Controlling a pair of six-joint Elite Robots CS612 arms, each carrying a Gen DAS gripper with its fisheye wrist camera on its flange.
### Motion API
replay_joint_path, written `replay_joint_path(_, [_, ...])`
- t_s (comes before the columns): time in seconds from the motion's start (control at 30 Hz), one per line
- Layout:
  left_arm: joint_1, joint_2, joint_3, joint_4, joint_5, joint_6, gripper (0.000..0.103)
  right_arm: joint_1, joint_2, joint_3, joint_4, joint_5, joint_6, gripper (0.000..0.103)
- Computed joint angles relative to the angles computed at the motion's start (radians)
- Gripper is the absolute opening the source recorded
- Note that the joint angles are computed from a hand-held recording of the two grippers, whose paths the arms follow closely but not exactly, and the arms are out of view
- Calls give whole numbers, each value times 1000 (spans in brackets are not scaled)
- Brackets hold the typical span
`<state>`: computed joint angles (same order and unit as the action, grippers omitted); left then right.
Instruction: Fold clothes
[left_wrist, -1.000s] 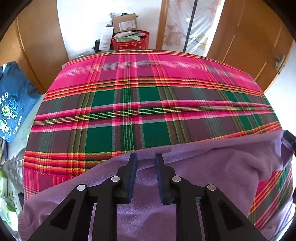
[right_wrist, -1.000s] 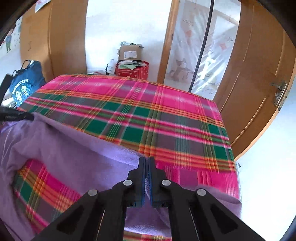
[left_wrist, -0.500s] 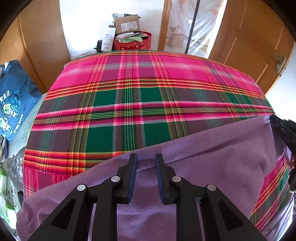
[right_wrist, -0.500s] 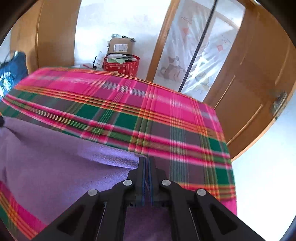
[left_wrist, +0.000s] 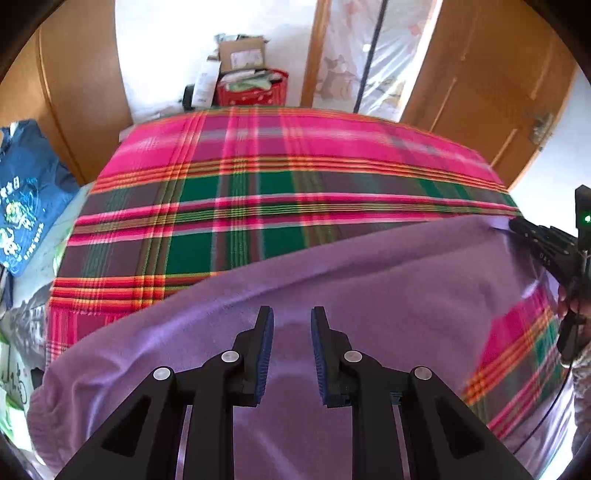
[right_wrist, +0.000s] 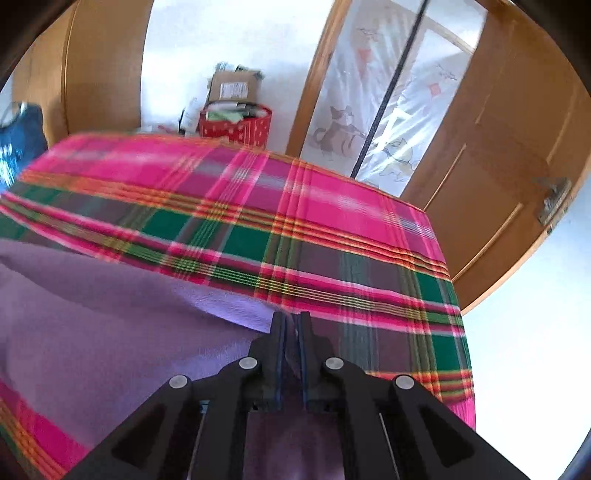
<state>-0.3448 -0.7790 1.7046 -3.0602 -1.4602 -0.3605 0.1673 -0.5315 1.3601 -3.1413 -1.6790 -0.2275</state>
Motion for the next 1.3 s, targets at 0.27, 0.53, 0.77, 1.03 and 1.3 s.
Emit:
replay_joint_path(0.27, [-63,-47,85,-61,-16,149,22,-38,-99,196,-144,107,0,22])
replay_joint_path(0.53, [-78,-46,89,-14,-59,166,23,-39,-119,270,-117,155,-110,29])
replay_joint_path(0.77, [-82,-42,88,-10,-84,150,28,-28,-99,238,-59,168,-178,33])
replay_joint_path(1.03, [-92,-35,75,39,-87,183,28,-48,-88,201,22,237,-87,34])
replay_joint_path(1.3, [-80,-35,70,63,-116,153,28,-40,-97,212,22,189,-62,7])
